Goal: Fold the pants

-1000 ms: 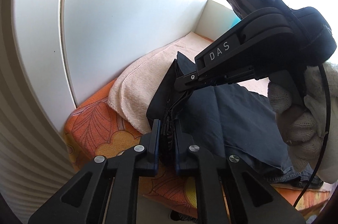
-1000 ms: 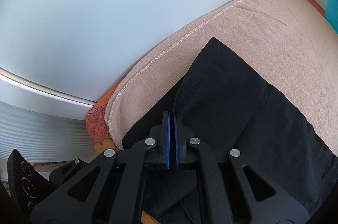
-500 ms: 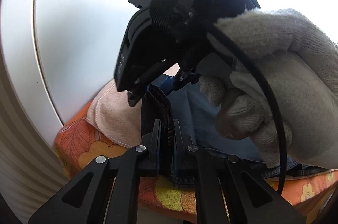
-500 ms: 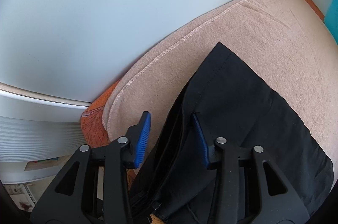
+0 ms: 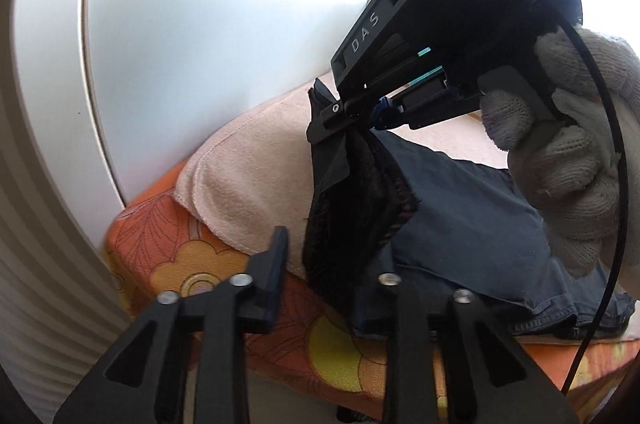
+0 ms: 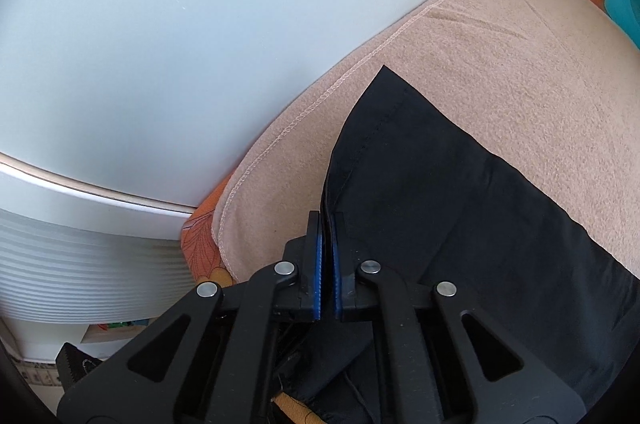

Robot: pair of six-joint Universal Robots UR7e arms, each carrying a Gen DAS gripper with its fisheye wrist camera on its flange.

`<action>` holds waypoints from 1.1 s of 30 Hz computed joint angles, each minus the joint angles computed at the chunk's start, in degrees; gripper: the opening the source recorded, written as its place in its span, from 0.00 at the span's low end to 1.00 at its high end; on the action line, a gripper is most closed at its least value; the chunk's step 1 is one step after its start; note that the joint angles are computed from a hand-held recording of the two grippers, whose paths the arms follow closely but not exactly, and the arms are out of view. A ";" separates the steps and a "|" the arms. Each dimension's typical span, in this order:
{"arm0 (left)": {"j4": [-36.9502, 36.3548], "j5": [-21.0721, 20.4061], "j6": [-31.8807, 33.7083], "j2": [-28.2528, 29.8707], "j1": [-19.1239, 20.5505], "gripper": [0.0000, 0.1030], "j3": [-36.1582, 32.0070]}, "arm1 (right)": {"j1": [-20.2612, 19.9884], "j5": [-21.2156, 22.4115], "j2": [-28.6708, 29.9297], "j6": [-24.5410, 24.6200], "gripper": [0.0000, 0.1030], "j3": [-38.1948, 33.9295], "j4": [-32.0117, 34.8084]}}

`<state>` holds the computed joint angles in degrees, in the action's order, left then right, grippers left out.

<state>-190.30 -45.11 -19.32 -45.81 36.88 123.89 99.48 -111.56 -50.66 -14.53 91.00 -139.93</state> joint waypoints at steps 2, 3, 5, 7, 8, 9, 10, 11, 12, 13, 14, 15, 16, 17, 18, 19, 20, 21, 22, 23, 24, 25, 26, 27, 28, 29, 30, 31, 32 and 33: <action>-2.36 -2.26 0.63 -0.48 0.52 0.07 -0.11 | -0.25 1.95 -1.49 -0.12 0.05 0.23 0.03; -2.85 -2.81 1.32 -0.89 0.43 0.06 -0.13 | -0.23 2.88 -2.19 -0.07 0.05 0.17 0.17; -3.71 -3.49 3.41 -1.95 -0.33 0.05 -0.09 | -0.48 5.16 -4.29 -0.04 0.05 0.60 0.36; -4.04 -4.17 5.66 -2.36 -0.84 0.05 -1.15 | -0.61 7.15 -6.51 -0.39 0.04 1.00 0.43; -4.24 -4.51 6.68 -2.73 -1.17 0.05 -1.55 | -1.14 8.23 -7.40 -1.12 0.04 1.19 0.03; -4.43 -4.88 7.64 -3.08 -1.57 0.05 -1.96 | -1.47 9.40 -8.33 -1.46 0.04 1.47 -0.35; -4.51 -5.09 8.73 -3.18 -1.94 0.05 -2.65 | -1.56 10.39 -9.38 -1.68 0.04 2.12 -0.92; -4.45 -5.62 10.17 -3.31 -2.12 0.05 -3.60 | -1.64 11.26 -10.60 -1.91 0.04 2.42 -1.00; -4.36 -5.75 11.12 -3.52 -2.84 0.05 -4.02 | -1.74 12.10 -11.81 -1.98 0.04 2.69 -1.00; -4.14 -6.10 12.51 -2.96 -3.18 0.05 -5.39 | -1.82 12.86 -13.04 -2.11 0.04 2.96 -0.96; -4.17 -6.43 13.59 -2.74 -3.82 0.05 -6.06 | -1.89 13.43 -14.27 -2.34 0.04 3.28 -0.98; -4.07 -6.97 14.51 -2.70 -4.32 0.05 -6.64 | -1.95 13.92 -15.55 -2.59 0.04 3.65 -1.06; -3.60 -7.12 14.47 -2.56 -5.63 0.05 -7.02 | -2.02 14.48 -16.88 -2.79 0.04 4.07 -1.18; -2.66 -7.86 15.08 -3.02 -6.17 0.05 -7.67 | -2.20 15.03 -18.30 -3.00 0.04 4.55 -1.32; -2.40 -8.82 15.84 -2.83 -6.45 0.05 -8.42 | -2.29 15.37 -19.59 -3.11 0.04 5.46 -2.04; -2.05 -9.56 16.45 -2.56 -6.86 0.05 -9.18 | -3.32 16.13 -21.60 -4.24 0.04 6.91 -2.64; -1.73 -10.37 17.21 -2.20 -7.27 0.05 -9.97 | -3.66 16.48 -23.22 -4.54 0.04 7.57 -2.87; -1.48 -11.09 17.98 -1.83 -7.78 0.05 -10.64 | -4.15 16.89 -24.78 -4.75 0.04 8.51 -3.40; -1.22 -11.76 18.71 -1.32 -8.26 0.05 -11.43 | -4.52 17.18 -26.44 -4.92 0.04 9.21 -3.49; -0.97 -12.84 19.62 -0.90 -8.39 0.05 -12.05 | -5.06 17.53 -28.13 -5.16 0.04 9.84 -3.55; -0.29 -13.95 20.13 -0.70 -8.68 0.05 -12.77 | -5.97 18.01 -29.94 -5.64 0.04 11.61 -4.59; 0.27 -15.31 20.62 -0.35 -8.75 0.05 -13.55 | -6.57 18.23 -31.60 -5.86 0.04 12.27 -4.62; 0.88 -16.71 20.96 0.29 -8.94 0.05 -14.48 | -6.98 18.34 -33.05 -5.94 0.04 13.19 -5.25; 1.49 -17.98 21.20 0.88 -9.16 0.05 -15.42 | -7.39 18.34 -34.47 -6.02 0.04 14.15 -6.00; 2.00 -19.53 21.76 1.06 -8.96 0.05 -16.03 | -8.30 18.78 -36.17 -6.35 0.04 15.40 -6.73; 2.93 -20.71 21.81 2.79 -9.48 0.05 -18.19 | -9.16 19.41 -37.88 -6.55 0.04 16.06 -6.72; 3.75 -21.93 22.04 3.70 -9.79 0.05 -19.48 | -9.43 19.50 -39.20 -6.39 0.04 16.06 -6.45; 4.38 -23.18 22.40 4.42 -9.98 0.05 -20.53 | -10.20 19.82 -40.88 -6.68 0.04 16.86 -6.71; 5.07 -24.27 22.81 4.94 -10.21 0.05 -21.38 | -11.13 20.10 -42.49 -6.91 0.04 17.51 -6.93; 5.78 -25.25 23.20 5.73 -10.42 0.05 -22.43 | -11.09 19.64 -43.65 -6.34 0.04 17.56 -6.82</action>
